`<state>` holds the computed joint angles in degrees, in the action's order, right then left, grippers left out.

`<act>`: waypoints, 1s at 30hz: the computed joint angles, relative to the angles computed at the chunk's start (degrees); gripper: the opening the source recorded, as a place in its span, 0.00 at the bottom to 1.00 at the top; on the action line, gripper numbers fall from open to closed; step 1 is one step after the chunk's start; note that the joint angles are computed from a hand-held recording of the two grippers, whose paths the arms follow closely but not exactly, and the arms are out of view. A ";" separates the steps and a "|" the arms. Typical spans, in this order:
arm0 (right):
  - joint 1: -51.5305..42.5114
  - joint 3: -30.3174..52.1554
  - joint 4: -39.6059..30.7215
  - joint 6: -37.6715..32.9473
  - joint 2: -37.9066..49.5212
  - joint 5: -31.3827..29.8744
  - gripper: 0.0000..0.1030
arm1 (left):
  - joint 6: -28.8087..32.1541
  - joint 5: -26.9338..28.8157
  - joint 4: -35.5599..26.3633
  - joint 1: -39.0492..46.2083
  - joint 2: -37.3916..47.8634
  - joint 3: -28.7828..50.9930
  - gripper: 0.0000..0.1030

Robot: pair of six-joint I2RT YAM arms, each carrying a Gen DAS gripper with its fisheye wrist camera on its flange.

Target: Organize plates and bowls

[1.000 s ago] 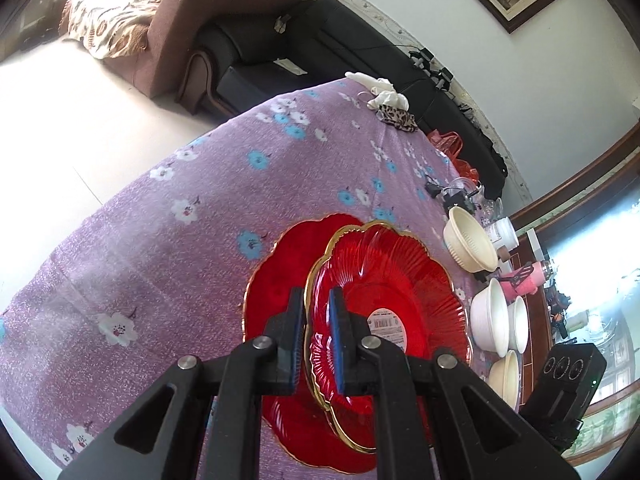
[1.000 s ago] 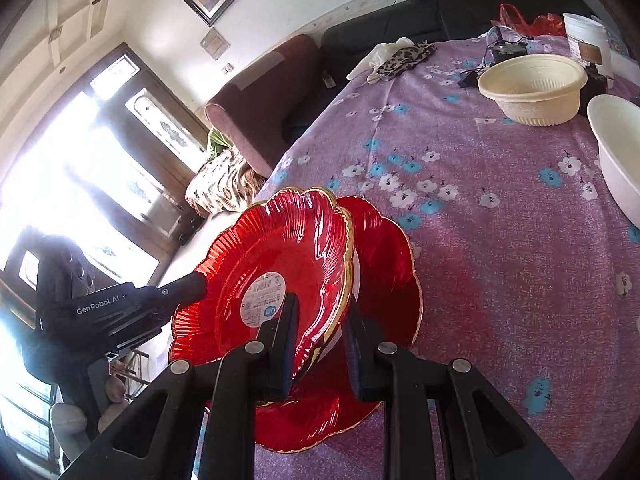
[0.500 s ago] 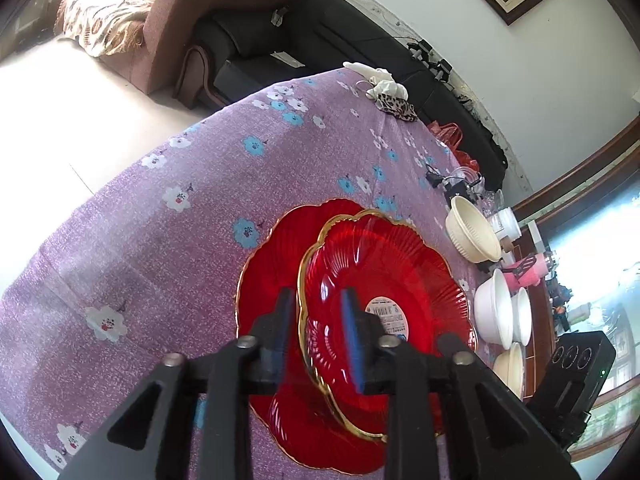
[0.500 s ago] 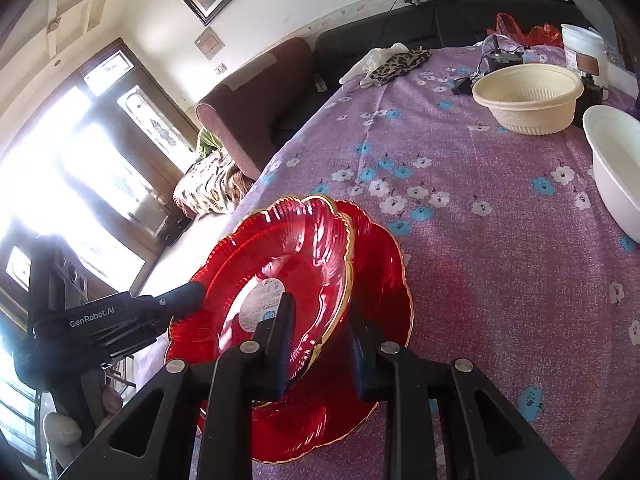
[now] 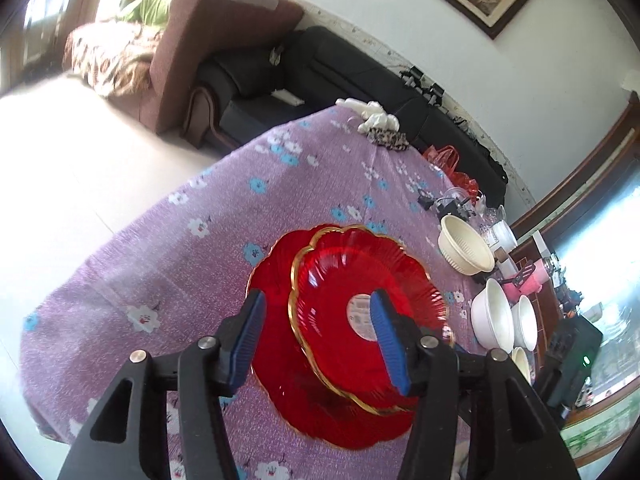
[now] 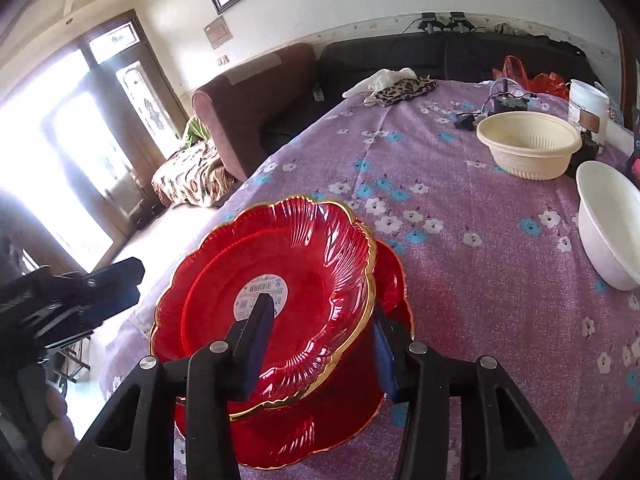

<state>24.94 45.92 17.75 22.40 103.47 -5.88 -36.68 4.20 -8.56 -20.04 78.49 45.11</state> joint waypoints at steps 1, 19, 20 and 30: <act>-0.03 -0.39 0.30 0.23 -0.24 -0.05 0.50 | 0.42 -2.22 -0.77 -1.25 -1.54 -0.27 0.58; -6.47 -26.02 10.76 -4.49 -30.10 9.51 0.89 | 3.85 -46.13 -9.10 -30.24 -3.69 6.26 0.93; -7.98 -27.36 10.90 -5.37 -31.85 8.27 0.90 | 4.09 -46.38 -9.16 -30.72 -3.18 6.54 0.93; -23.22 -29.82 6.26 -5.12 -34.57 -3.81 0.90 | 4.17 -48.68 -12.46 -35.86 4.42 11.83 0.93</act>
<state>1.72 16.10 24.01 17.28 68.90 -9.69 -32.50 -44.49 -21.01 -55.90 82.91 56.94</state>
